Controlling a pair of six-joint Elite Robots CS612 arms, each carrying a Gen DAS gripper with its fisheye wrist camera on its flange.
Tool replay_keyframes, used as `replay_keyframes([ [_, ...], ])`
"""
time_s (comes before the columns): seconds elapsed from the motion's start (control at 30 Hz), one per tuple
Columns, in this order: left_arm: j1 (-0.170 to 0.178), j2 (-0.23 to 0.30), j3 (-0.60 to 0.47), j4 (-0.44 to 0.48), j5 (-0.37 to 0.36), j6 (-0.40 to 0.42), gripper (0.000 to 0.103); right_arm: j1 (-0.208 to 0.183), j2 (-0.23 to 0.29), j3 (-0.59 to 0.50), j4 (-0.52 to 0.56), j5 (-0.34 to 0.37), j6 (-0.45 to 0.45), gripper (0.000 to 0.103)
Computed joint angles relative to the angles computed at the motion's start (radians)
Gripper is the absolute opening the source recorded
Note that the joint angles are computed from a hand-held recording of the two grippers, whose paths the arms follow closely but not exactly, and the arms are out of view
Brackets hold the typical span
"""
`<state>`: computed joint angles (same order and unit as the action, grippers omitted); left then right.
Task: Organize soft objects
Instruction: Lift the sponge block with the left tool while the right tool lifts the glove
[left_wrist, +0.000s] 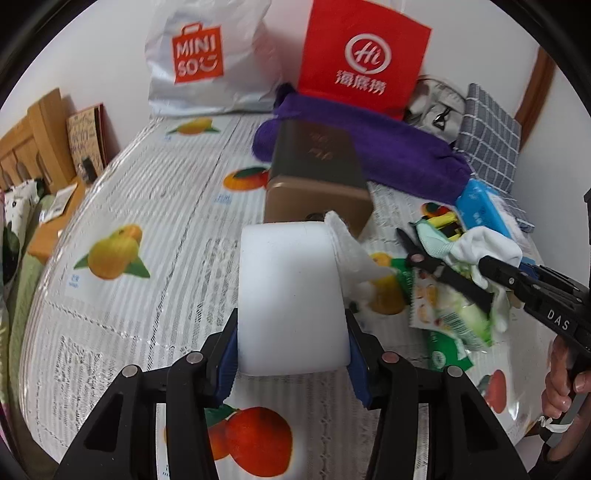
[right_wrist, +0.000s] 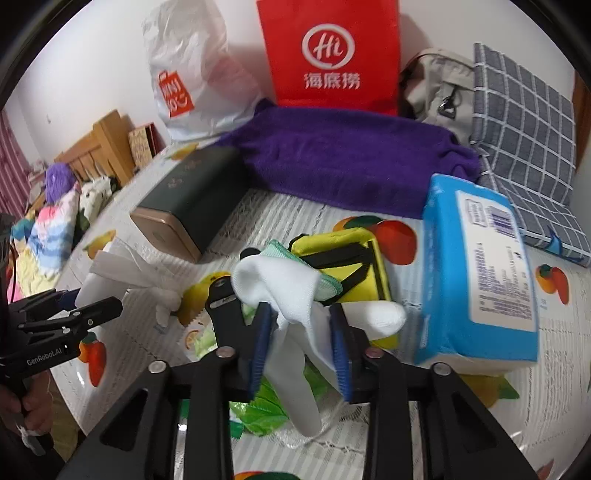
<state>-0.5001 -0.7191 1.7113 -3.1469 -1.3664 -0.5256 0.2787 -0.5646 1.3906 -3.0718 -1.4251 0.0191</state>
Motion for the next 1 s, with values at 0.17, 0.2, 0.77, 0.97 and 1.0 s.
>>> replay_keyframes([
  [0.17,0.001,-0.006,0.011,-0.028,-0.019,-0.005,0.048,-0.01,-0.038,0.068,-0.08,-0.019,0.026,0.02],
  [0.2,0.003,-0.007,0.013,-0.034,-0.021,-0.005,0.048,-0.012,-0.048,0.086,-0.092,-0.022,0.032,0.02],
  [0.77,-0.022,-0.029,0.046,-0.093,-0.028,-0.019,0.048,-0.065,-0.138,0.295,-0.208,-0.103,0.152,0.019],
  [0.97,-0.026,-0.019,0.029,-0.028,-0.008,-0.039,0.048,-0.077,-0.126,0.301,-0.179,-0.127,0.185,0.019],
  [1.0,-0.027,-0.017,0.026,-0.021,-0.006,-0.036,0.048,-0.078,-0.125,0.301,-0.178,-0.121,0.179,0.019],
])
